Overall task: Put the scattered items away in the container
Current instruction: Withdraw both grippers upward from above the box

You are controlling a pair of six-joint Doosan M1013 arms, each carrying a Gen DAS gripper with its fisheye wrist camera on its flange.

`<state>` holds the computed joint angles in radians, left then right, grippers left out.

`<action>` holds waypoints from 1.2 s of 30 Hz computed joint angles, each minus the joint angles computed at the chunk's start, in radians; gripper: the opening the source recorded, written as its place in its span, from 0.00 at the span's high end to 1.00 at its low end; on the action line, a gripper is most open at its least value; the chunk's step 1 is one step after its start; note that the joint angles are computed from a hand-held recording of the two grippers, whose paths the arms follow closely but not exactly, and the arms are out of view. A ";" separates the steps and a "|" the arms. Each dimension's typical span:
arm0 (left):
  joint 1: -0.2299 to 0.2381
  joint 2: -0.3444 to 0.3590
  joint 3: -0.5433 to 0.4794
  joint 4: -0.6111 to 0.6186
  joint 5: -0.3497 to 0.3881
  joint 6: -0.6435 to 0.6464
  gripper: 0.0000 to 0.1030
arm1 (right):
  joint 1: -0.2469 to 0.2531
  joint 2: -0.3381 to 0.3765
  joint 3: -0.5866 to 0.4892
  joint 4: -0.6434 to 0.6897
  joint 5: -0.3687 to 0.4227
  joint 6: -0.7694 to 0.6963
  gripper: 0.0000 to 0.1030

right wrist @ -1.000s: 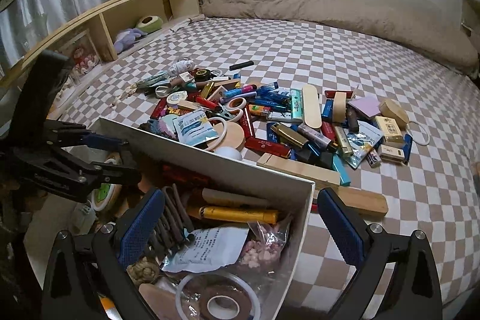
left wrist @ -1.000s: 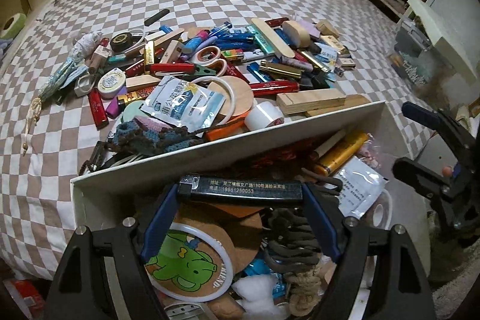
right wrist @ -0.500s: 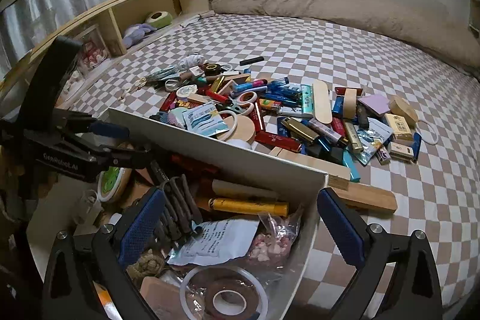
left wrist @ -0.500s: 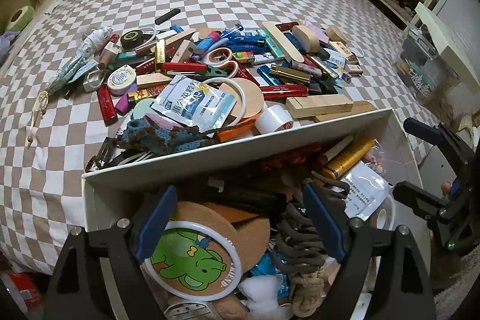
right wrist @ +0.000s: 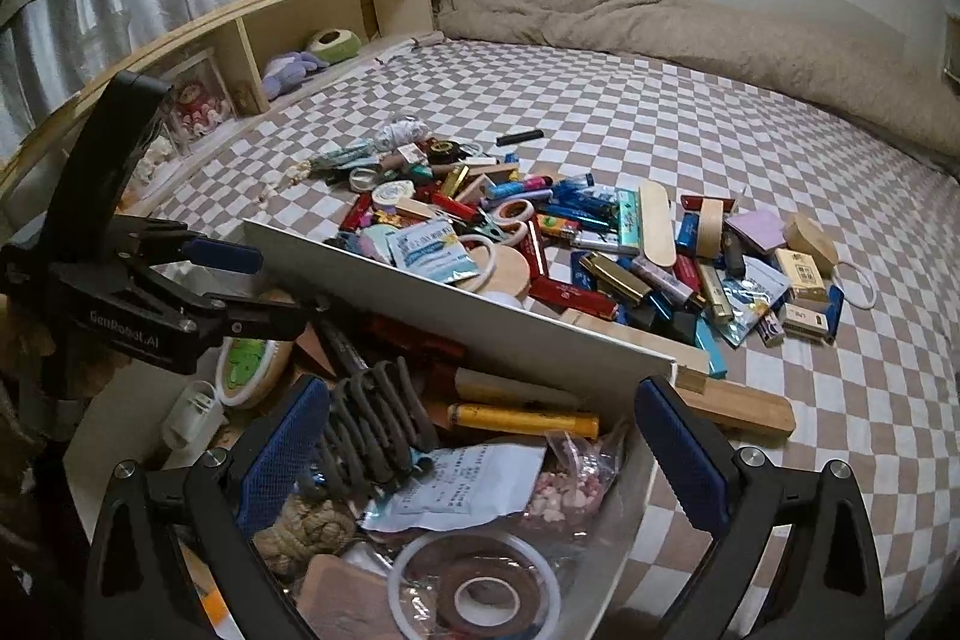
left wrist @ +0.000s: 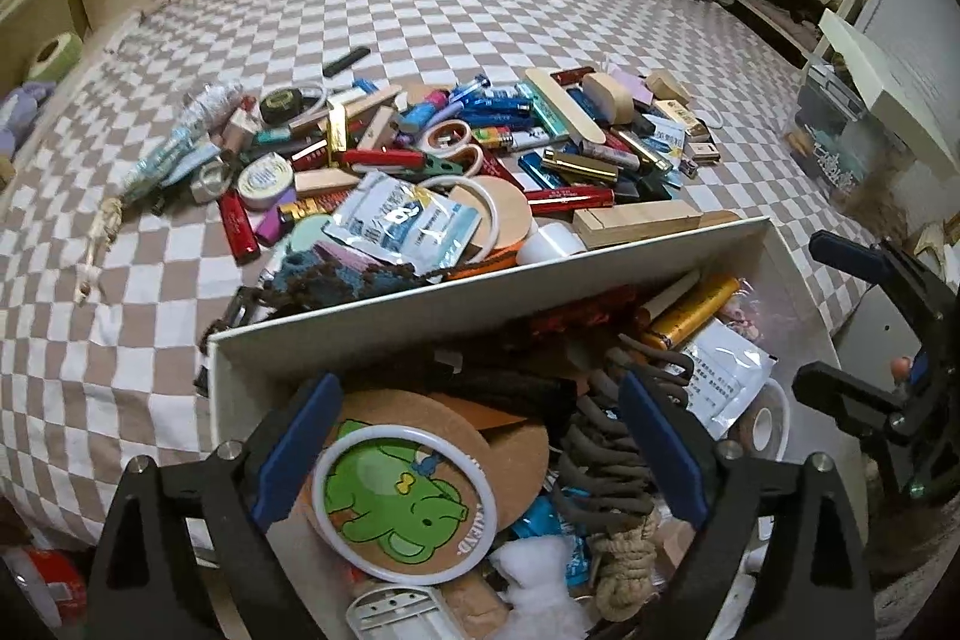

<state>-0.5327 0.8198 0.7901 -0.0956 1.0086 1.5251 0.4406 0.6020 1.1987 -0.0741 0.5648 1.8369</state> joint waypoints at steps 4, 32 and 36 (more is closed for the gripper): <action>0.002 -0.024 0.037 -0.006 -0.041 0.008 0.01 | 0.010 -0.007 0.004 -0.039 -0.008 0.023 0.01; -0.005 -0.220 0.356 0.098 -0.498 -0.053 0.00 | 0.063 -0.079 0.100 -0.474 -0.095 0.532 0.00; -0.008 -0.247 0.401 0.118 -0.553 -0.085 0.00 | 0.076 -0.093 0.119 -0.575 -0.092 0.639 0.00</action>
<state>-0.5407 0.5733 1.1908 0.0223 0.4557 1.4403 0.5169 0.5093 1.3174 -0.6495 0.4725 2.4757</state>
